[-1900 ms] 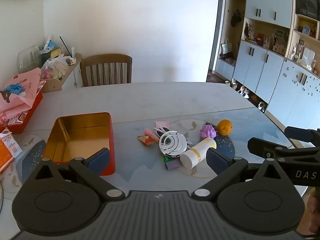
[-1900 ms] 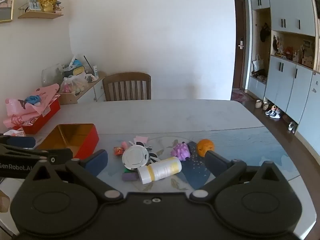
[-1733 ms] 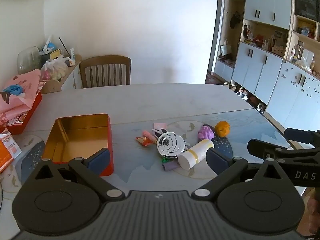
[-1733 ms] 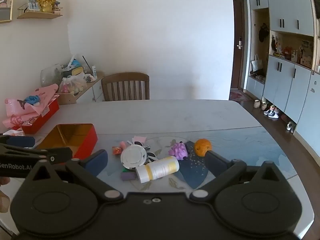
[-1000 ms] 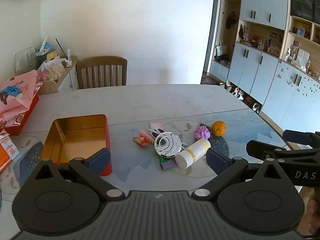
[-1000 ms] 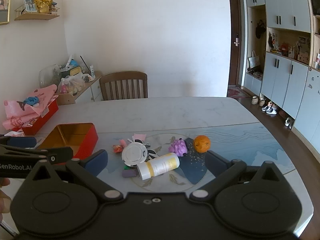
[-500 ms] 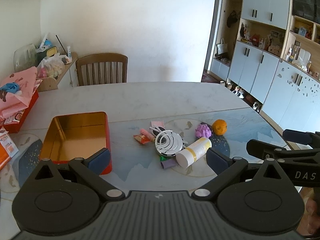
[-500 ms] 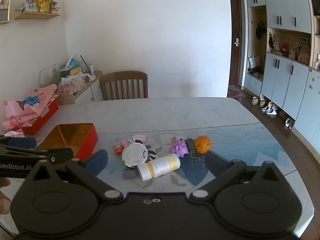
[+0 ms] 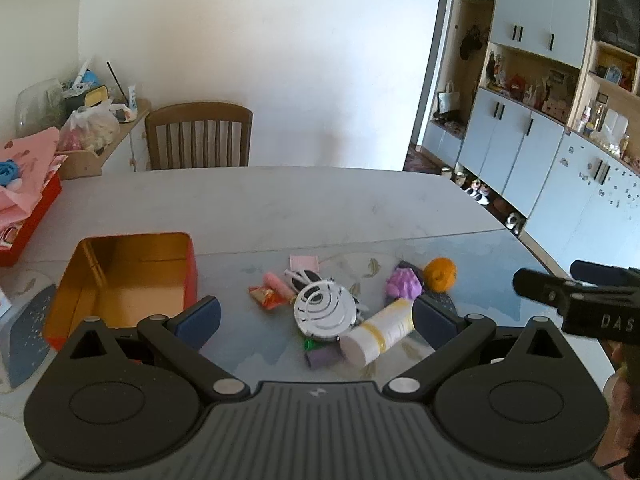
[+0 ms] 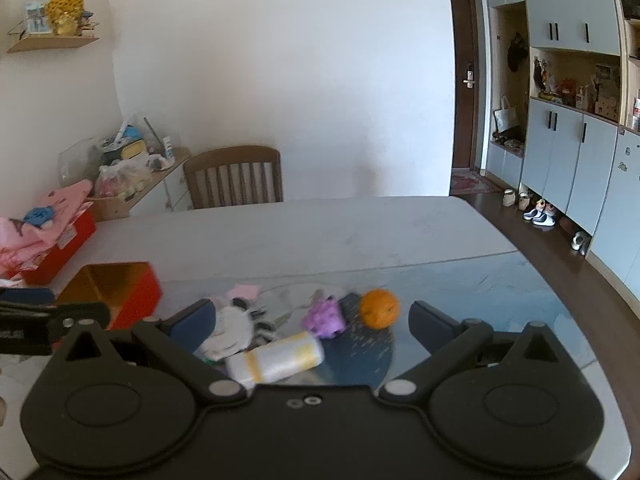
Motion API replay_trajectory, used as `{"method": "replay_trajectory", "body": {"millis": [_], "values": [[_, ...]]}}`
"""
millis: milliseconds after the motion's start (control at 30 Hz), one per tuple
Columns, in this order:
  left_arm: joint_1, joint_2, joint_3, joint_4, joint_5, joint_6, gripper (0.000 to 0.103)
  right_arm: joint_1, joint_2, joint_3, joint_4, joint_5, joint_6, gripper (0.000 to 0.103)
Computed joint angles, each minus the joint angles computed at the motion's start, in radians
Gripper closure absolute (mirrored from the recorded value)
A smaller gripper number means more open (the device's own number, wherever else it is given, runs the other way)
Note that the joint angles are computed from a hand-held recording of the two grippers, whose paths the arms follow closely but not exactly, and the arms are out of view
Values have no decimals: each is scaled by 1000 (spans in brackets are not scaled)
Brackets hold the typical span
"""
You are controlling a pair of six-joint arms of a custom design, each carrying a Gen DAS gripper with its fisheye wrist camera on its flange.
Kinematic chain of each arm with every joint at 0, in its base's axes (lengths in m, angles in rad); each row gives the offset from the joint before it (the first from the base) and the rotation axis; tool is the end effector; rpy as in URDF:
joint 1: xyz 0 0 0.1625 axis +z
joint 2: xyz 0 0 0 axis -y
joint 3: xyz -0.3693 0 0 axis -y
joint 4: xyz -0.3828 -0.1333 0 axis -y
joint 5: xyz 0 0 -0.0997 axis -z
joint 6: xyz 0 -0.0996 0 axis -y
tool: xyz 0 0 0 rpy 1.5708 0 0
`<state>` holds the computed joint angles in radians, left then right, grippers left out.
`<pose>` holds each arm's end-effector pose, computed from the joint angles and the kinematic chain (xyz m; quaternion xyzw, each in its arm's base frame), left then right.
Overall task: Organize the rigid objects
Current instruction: 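Move left tool toward white-yellow bottle while right tool moves toward the orange, then close left tool on the white-yellow bottle while right tool closes on the orange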
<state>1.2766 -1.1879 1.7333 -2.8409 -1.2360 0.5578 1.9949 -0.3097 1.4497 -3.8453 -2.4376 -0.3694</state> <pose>-0.0157 -0.6245 0.3021 0.3272 0.8640 -0.3260 0.2004 0.3042 -0.5343 -0.0097 0.0876 -0.7931 0.4971 0.3407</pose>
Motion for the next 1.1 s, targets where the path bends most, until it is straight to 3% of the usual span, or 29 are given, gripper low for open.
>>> {"method": "replay_trajectory", "body": {"millis": [233,467,833,1100], "values": [[-19,94,-39,-43,44,-28,0,-95,-67,39,56,74,-21,0],[-13,167,-85,6,58,-61,0,-173,-110,54,126,165,-83,1],[-18,311,-157,32,56,36,0,-267,-134,-2,329,252,-122,4],[-23,404,-220,55,87,123,0,-307,-120,-58,481,280,-162,18]]}}
